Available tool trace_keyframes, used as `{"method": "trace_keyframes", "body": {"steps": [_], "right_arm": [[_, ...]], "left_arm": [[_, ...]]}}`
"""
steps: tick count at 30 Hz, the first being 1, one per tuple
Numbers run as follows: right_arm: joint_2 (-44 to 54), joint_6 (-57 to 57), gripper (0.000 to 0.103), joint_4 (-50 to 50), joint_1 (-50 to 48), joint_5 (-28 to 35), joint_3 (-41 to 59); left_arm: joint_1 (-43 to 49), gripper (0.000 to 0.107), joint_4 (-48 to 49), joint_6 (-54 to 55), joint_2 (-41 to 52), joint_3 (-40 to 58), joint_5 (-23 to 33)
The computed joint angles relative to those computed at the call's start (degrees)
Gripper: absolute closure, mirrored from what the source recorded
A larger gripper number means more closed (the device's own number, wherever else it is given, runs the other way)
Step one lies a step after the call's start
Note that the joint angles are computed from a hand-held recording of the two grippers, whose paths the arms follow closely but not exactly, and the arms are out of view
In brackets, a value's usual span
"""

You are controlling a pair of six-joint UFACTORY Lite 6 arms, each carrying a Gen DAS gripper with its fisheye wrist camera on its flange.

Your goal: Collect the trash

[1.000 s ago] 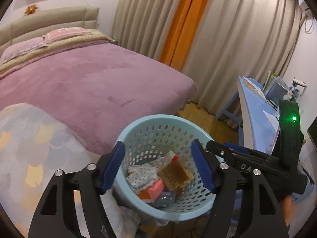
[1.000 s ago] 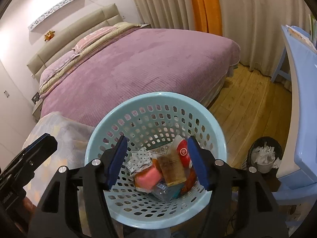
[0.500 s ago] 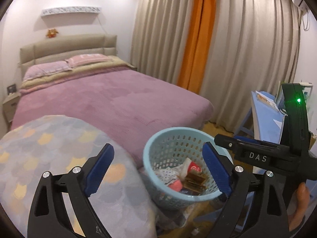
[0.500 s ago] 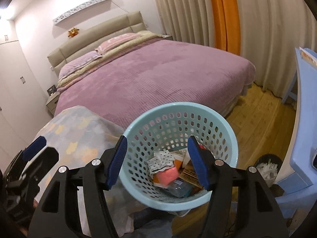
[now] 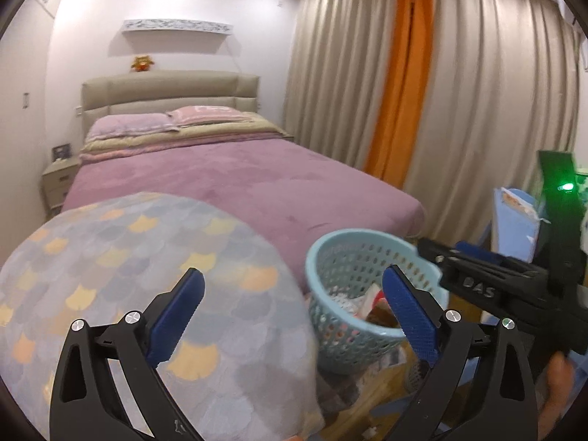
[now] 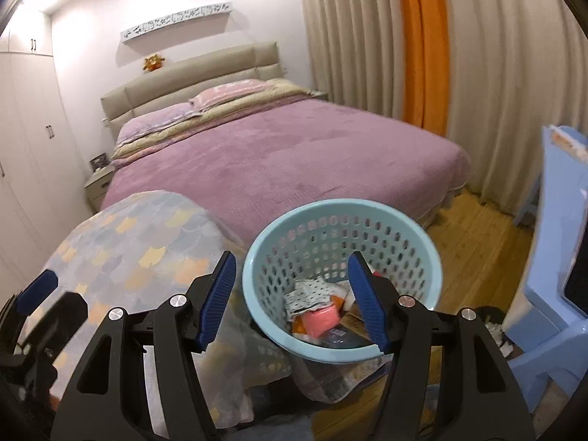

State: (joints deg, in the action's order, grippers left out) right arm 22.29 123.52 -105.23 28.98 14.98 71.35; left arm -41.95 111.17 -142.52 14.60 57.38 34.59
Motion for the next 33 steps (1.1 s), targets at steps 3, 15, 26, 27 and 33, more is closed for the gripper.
{"method": "trace_keyframes", "body": {"steps": [3, 15, 26, 27, 33], "right_arm": [[-1.4, 4.6, 0.043, -4.3, 2.4, 4.6, -3.1], [-4.0, 12.5, 0.043, -12.4, 6.8, 10.5, -8.8], [-5.9, 12.5, 0.043, -12.5, 8.7, 12.0, -11.1], [-5.8, 11.9, 0.043, -12.0, 8.7, 11.9, -11.0], [-6.2, 11.7, 0.043, -11.9, 8.7, 11.9, -11.2]], "left_arm": [[-1.6, 0.012, -2.3, -0.1, -0.3, -2.0, 3.1], [-4.7, 0.012, -7.2, 0.3, -3.1, -7.6, 11.2], [-7.0, 0.012, -7.2, -1.7, -5.2, -10.4, 13.0], [-6.7, 0.012, -6.8, -2.0, -5.5, -10.6, 12.5], [-6.7, 0.012, -6.4, -2.7, -6.0, -10.9, 11.9]]}}
